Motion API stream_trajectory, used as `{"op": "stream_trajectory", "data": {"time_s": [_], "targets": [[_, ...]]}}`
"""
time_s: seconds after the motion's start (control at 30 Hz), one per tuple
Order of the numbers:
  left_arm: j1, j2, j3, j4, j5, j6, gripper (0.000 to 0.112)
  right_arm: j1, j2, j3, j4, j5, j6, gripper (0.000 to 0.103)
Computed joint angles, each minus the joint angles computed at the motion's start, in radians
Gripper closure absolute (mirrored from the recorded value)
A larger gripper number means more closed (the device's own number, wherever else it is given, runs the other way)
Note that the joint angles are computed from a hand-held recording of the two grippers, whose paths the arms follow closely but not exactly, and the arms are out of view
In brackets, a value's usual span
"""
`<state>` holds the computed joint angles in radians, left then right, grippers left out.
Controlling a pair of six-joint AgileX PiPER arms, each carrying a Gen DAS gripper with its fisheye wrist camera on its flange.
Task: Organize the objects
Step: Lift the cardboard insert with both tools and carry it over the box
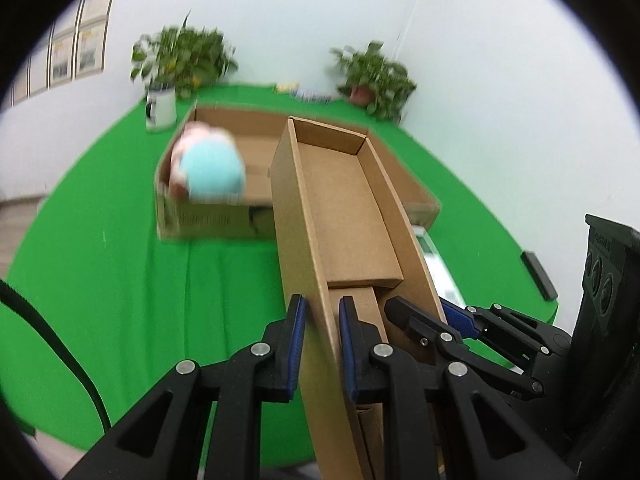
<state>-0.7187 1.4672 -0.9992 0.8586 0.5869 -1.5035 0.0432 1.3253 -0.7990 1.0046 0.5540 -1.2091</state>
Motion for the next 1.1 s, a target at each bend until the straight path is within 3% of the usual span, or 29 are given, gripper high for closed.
{"op": "stream_trajectory", "data": {"time_s": [0.27,0.57,0.87,1.1], "targets": [[0.057,-0.003,-0.169,0.054,0.039,0.134,0.097,0.03,0.014,-0.217,-0.052,0.0,0.108,0.088],[0.175,0.071,-0.394,-0.05,0.035,0.397,0.098,0.081,0.132,-0.513,-0.198,0.029,0.334,0.087],[0.277,0.211,-0.637,-0.21,0.047,0.646,0.1,0.117,0.344,-0.91,-0.406,0.101,0.585,0.087],[0.353,0.335,-0.785,-0.32,0.057,0.786,0.101,0.162,0.594,-1.283,-0.59,0.191,0.771,0.086]]}}
